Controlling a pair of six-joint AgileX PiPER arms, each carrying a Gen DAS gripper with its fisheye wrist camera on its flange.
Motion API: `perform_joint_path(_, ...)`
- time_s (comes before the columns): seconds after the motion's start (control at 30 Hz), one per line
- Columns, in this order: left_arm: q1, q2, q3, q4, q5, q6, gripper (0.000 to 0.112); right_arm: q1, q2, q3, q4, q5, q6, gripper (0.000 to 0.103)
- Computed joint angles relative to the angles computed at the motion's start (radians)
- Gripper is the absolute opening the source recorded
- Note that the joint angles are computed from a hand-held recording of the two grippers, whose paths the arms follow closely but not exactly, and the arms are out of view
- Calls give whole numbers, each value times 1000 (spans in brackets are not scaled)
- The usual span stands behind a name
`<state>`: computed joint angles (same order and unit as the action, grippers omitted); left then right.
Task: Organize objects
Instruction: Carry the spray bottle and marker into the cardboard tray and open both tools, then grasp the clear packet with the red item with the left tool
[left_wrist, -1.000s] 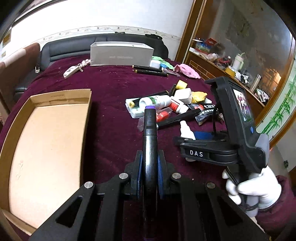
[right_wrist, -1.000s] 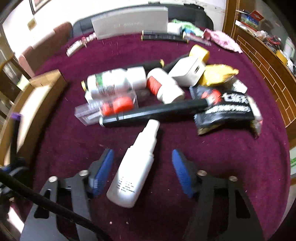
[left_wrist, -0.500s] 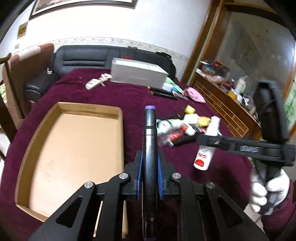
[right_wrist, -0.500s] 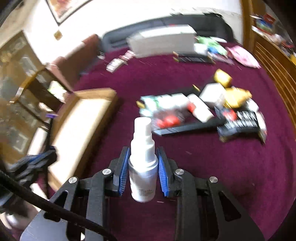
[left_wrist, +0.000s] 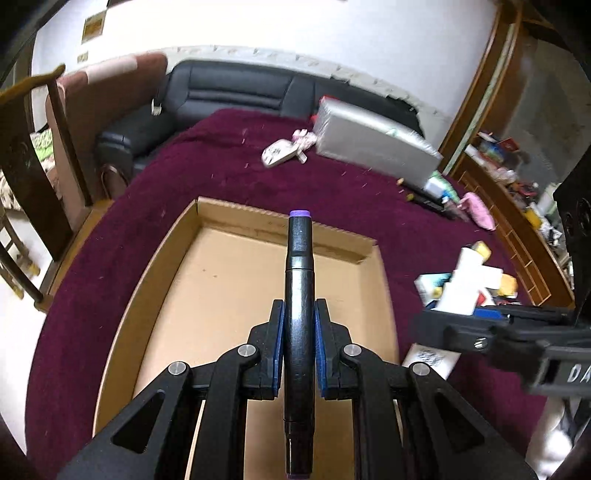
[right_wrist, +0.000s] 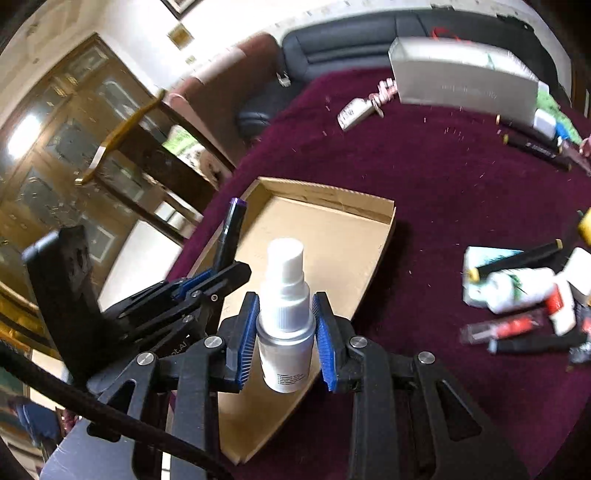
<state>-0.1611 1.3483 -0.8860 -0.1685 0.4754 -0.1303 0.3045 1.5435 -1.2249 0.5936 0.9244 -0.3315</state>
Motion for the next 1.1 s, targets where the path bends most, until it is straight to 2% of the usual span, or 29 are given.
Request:
perform_joint_path(0.07, 32, 56, -11, -68, -7, 72, 11, 15, 81, -49, -16, -5, 41, 28)
perform_joint_path(0.2, 40, 149, -54, -112, -18, 102, 11, 48, 176, -117, -113, -48, 136, 28)
perform_joint_path(0.3, 40, 192, -79, -126, -15, 111, 11, 49, 245, -174, -136, -47, 178, 28)
perform_joint_path(0.47, 43, 212, -87, -167, -17, 144, 11, 42, 294, -212, -150, -43, 194, 28)
perform_joint_path(0.57, 43, 212, -93, -144, -17, 125, 13, 40, 310, -223, -149, -53, 196, 28)
perform_joint_path(0.67, 80, 213, -99, -271, 6, 225, 13, 50, 305, -218, -168, -89, 212, 31)
perform_joint_path(0.77, 107, 180, -91, -314, 30, 246, 15, 35, 267, -195, -148, -95, 194, 38)
perform_joint_path(0.87, 112, 114, -79, -281, 46, 206, 20, -17, 198, -157, -92, -101, 145, 39)
perform_joint_path(0.97, 76, 25, -66, -244, 60, 178, 25, -96, 57, -71, -29, -125, 58, 38)
perform_joint_path(1.0, 51, 1, -65, -229, 61, 170, 30, -127, 3, -33, -12, -145, 22, 39)
perform_joint_path(1.03, 12, -24, -63, -204, 58, 152, 32, -166, -63, 15, 2, -169, -17, 48)
perform_joint_path(1.07, -31, -44, -64, -178, 57, 133, 35, -206, -113, 52, 17, -185, -51, 64)
perform_joint_path(1.1, -100, -57, -70, -137, 54, 95, 36, -260, -161, 93, 48, -192, -101, 73)
